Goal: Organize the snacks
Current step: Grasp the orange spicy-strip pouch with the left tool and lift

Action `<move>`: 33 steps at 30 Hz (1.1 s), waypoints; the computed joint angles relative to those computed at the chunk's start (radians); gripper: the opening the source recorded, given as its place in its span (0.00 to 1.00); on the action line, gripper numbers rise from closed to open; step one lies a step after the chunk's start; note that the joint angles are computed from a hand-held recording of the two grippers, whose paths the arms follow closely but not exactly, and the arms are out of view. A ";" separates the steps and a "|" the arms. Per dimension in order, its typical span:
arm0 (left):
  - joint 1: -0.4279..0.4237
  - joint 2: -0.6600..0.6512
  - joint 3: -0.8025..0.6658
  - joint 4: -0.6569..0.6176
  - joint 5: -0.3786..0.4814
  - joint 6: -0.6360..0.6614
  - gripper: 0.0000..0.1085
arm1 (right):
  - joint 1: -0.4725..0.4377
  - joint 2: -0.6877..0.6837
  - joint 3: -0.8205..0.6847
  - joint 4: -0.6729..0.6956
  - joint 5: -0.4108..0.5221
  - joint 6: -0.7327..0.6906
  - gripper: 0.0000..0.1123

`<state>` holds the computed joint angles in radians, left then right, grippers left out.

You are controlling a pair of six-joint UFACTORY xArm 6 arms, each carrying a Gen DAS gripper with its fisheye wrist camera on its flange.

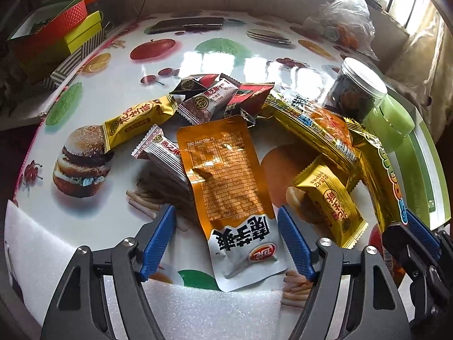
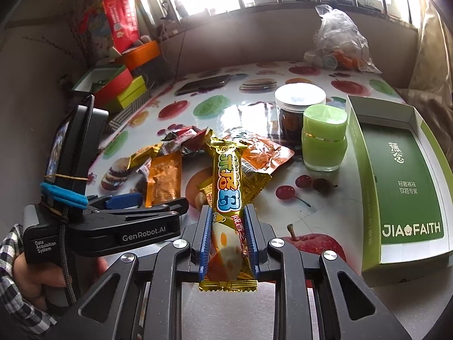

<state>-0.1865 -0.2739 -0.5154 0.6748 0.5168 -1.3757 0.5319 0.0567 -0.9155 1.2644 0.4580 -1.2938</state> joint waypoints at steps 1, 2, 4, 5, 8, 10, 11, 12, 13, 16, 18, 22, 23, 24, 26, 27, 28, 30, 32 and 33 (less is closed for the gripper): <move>-0.004 -0.001 -0.003 0.005 0.009 -0.004 0.58 | 0.000 0.000 0.000 0.000 0.000 0.000 0.19; -0.006 -0.003 -0.003 0.011 0.016 -0.007 0.53 | 0.000 0.000 0.000 -0.001 0.000 0.002 0.19; -0.005 -0.012 0.004 0.012 0.012 -0.008 0.50 | 0.003 -0.001 0.001 0.000 -0.003 0.007 0.19; -0.003 -0.016 0.008 0.012 0.007 -0.009 0.49 | 0.002 -0.001 0.002 0.002 -0.003 0.006 0.19; 0.000 -0.030 0.021 0.020 -0.002 -0.020 0.48 | 0.002 -0.001 0.002 0.003 -0.002 0.006 0.19; 0.004 -0.044 0.034 0.023 -0.015 -0.022 0.46 | 0.002 -0.001 0.002 0.003 -0.003 0.005 0.19; 0.003 -0.050 0.037 0.025 -0.011 -0.023 0.38 | 0.002 -0.001 0.001 0.004 -0.002 0.003 0.19; 0.001 -0.057 0.041 0.028 -0.006 -0.023 0.32 | 0.002 -0.001 0.001 0.005 -0.003 0.003 0.19; 0.003 -0.068 0.048 0.039 -0.013 -0.028 0.30 | 0.003 -0.002 0.003 0.007 -0.005 0.002 0.19; 0.006 -0.085 0.058 0.029 -0.019 -0.011 0.29 | 0.008 -0.004 0.006 0.010 -0.006 0.003 0.19; 0.007 -0.086 0.063 0.024 -0.027 -0.006 0.28 | 0.010 -0.007 0.009 0.010 -0.008 0.004 0.19; 0.026 -0.097 0.089 -0.019 -0.082 0.007 0.29 | 0.010 -0.011 0.011 0.015 -0.009 0.002 0.19; 0.035 -0.099 0.096 -0.033 -0.109 0.019 0.34 | 0.011 -0.012 0.012 0.016 -0.011 0.002 0.19; 0.040 -0.099 0.099 -0.041 -0.126 0.028 0.38 | 0.010 -0.012 0.011 0.019 -0.010 0.002 0.19; 0.044 -0.095 0.097 -0.031 -0.139 0.015 0.50 | 0.006 -0.008 0.009 0.021 -0.006 0.002 0.19; 0.048 -0.089 0.097 -0.042 -0.157 0.026 0.50 | 0.004 -0.008 0.008 0.021 -0.005 0.003 0.19; 0.049 -0.086 0.097 -0.049 -0.168 0.035 0.50 | 0.003 -0.008 0.007 0.020 -0.004 0.005 0.19; 0.037 -0.060 0.072 -0.046 -0.136 0.042 0.50 | 0.001 -0.004 0.005 0.016 -0.002 0.010 0.19; 0.020 -0.037 0.042 -0.027 -0.088 0.041 0.51 | -0.001 -0.004 0.005 0.020 0.000 0.009 0.19; 0.008 -0.026 0.025 -0.025 -0.056 0.049 0.51 | -0.002 -0.003 0.004 0.019 0.001 0.010 0.19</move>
<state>-0.1783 -0.2998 -0.4908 0.6500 0.4608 -1.3268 0.5301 0.0535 -0.9116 1.2838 0.4593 -1.2836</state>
